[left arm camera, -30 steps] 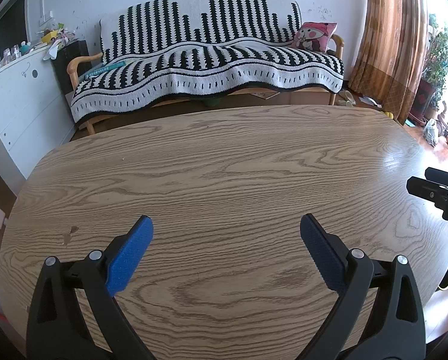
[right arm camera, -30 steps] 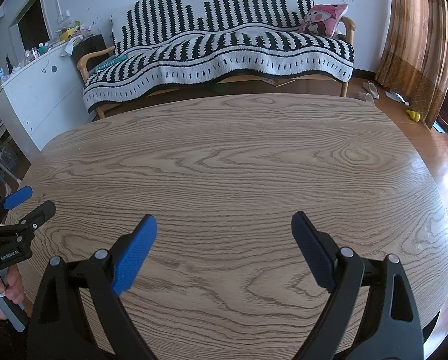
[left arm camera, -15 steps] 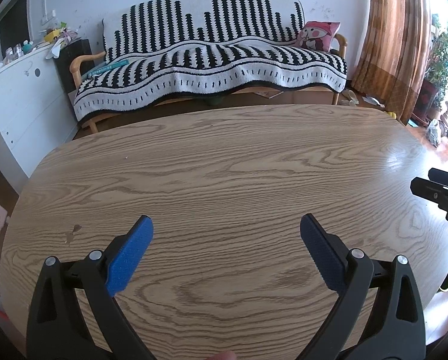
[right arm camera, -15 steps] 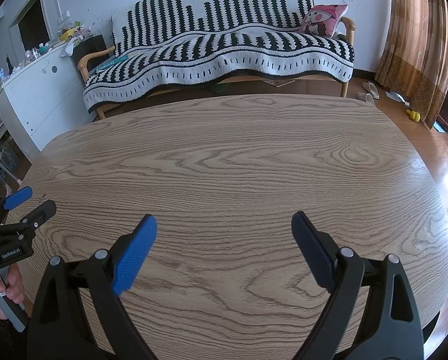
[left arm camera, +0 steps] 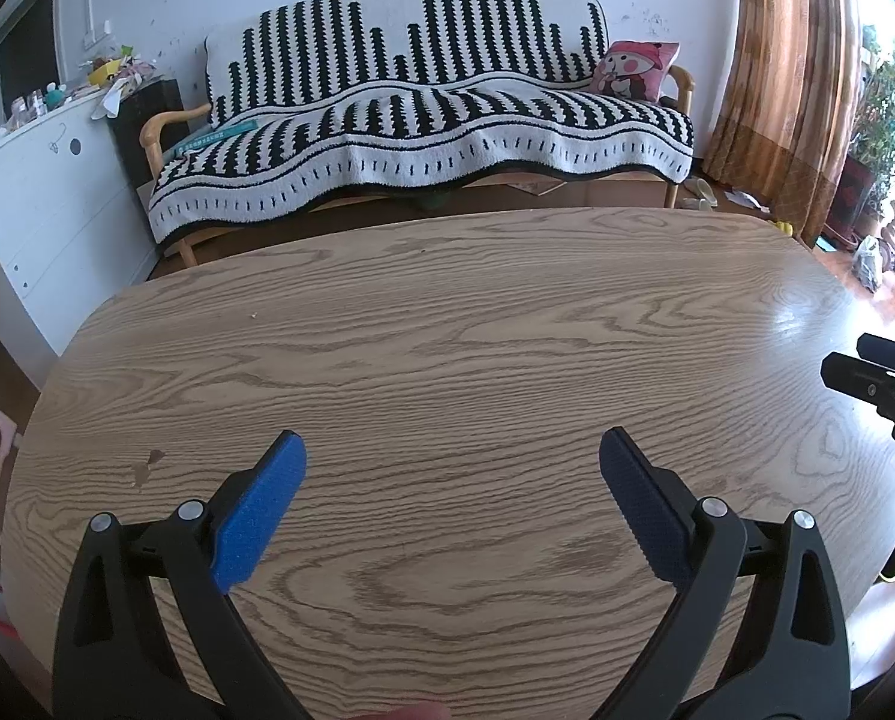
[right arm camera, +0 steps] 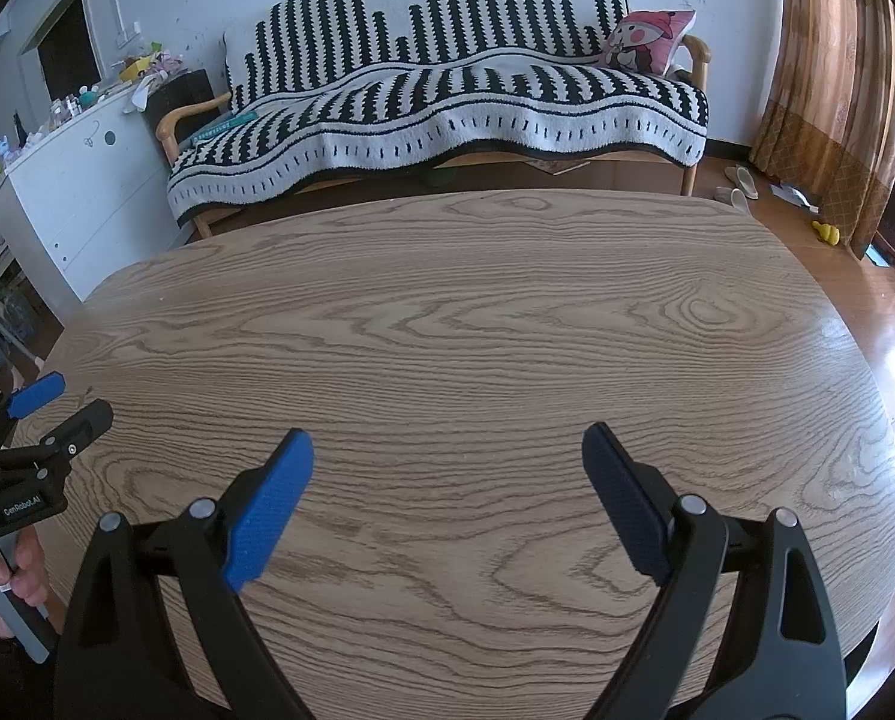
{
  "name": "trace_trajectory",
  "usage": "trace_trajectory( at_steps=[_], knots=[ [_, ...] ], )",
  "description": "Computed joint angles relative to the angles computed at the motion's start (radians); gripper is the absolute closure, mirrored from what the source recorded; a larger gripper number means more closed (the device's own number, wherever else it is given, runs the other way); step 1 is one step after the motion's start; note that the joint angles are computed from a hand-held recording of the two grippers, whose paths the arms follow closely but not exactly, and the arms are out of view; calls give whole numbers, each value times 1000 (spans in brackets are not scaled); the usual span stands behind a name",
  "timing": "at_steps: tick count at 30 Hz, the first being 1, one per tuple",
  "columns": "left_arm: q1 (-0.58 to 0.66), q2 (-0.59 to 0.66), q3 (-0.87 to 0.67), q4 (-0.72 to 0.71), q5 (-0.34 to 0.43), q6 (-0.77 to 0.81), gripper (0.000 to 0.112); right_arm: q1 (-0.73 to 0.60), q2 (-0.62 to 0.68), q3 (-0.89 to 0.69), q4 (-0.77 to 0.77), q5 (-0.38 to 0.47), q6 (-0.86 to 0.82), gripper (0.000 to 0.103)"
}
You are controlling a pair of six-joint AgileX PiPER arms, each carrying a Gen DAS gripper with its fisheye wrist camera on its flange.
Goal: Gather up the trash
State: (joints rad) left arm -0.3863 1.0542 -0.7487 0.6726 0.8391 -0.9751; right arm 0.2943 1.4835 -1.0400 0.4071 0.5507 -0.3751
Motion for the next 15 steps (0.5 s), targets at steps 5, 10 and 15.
trace_trajectory(
  at_steps=[5,10,15],
  knots=[
    [1,-14,9,-3,-12,4,17,-1,0,1,2,0,-3,15],
    [7,-5,4,-1,-11,16,17,-4,-1,3,5,1,-8,15],
    [39,2,-1,-37,-29,57,17,-5,-1,-11,-7,15,6,15]
  ],
)
